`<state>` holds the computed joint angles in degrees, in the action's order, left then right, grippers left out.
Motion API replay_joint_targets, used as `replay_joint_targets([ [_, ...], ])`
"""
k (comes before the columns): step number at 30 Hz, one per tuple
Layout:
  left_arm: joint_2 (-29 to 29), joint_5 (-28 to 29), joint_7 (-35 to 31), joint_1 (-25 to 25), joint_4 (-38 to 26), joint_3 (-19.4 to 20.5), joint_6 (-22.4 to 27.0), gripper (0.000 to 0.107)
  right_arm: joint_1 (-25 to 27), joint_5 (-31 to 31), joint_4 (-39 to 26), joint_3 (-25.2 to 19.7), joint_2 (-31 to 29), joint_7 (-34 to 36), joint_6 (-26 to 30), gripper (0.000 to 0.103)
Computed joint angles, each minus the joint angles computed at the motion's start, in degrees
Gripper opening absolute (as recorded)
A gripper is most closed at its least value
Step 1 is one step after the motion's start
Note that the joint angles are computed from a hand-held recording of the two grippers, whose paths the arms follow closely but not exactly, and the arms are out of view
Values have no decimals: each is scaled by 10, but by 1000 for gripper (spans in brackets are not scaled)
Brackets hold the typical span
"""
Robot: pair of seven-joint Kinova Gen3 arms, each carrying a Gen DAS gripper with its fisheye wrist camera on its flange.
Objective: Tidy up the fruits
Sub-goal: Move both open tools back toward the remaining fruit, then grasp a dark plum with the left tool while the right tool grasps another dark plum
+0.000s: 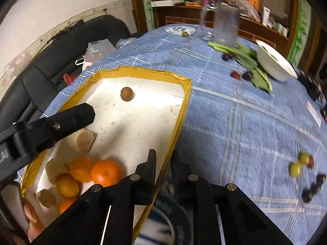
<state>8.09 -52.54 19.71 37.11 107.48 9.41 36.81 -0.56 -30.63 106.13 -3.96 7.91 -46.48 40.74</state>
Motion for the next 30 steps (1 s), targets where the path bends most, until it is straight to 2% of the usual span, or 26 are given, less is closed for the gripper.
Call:
replay_joint_targets([
  [2, 10, -2, -9, 12, -14, 1, 23, 69, -5, -14, 7, 22, -4, 12, 8, 18],
  [3, 14, 9, -24, 8, -24, 6, 35, 69, -15, -30, 9, 42, -5, 32, 14, 19],
  [5, 10, 26, -29, -11, -28, 25, 40, 69, -2, -76, 5, 53, 2, 78, 42, 23],
  [7, -2, 10, -3, 8, -29, 23, 58, 69, 46, -123, 5, 38, -2, 125, 69, 23],
  [9, -8, -6, 6, 55, -46, 7, 105, 70, 100, -166, 10, 24, -17, 171, 93, 23],
  [10, -9, -13, 8, 67, -58, 11, 128, 71, 125, -180, 10, 21, -24, 195, 105, 23],
  [12, -10, -38, 19, 68, -77, 44, 159, 77, 159, -210, 9, 47, -31, 241, 132, 23],
  [14, -2, -56, 13, 83, -104, 58, 175, 81, 174, -229, -5, 95, -22, 264, 165, 23],
  [16, 14, -61, -8, 95, -134, 64, 175, 83, 204, -233, -20, 119, -14, 272, 175, 23],
  [20, 59, -40, -64, 111, -191, 54, 141, 84, 272, -228, -54, 147, 7, 273, 173, 23],
  [25, 126, 42, -158, 102, -261, 52, 95, 84, 342, -222, -98, 147, 46, 265, 188, 23],
  [27, 152, 69, -195, 104, -292, 52, 102, 84, 358, -218, -107, 138, 61, 261, 191, 23],
  [30, 180, 79, -233, 127, -335, 38, 134, 84, 369, -210, -127, 120, 93, 243, 198, 23],
])
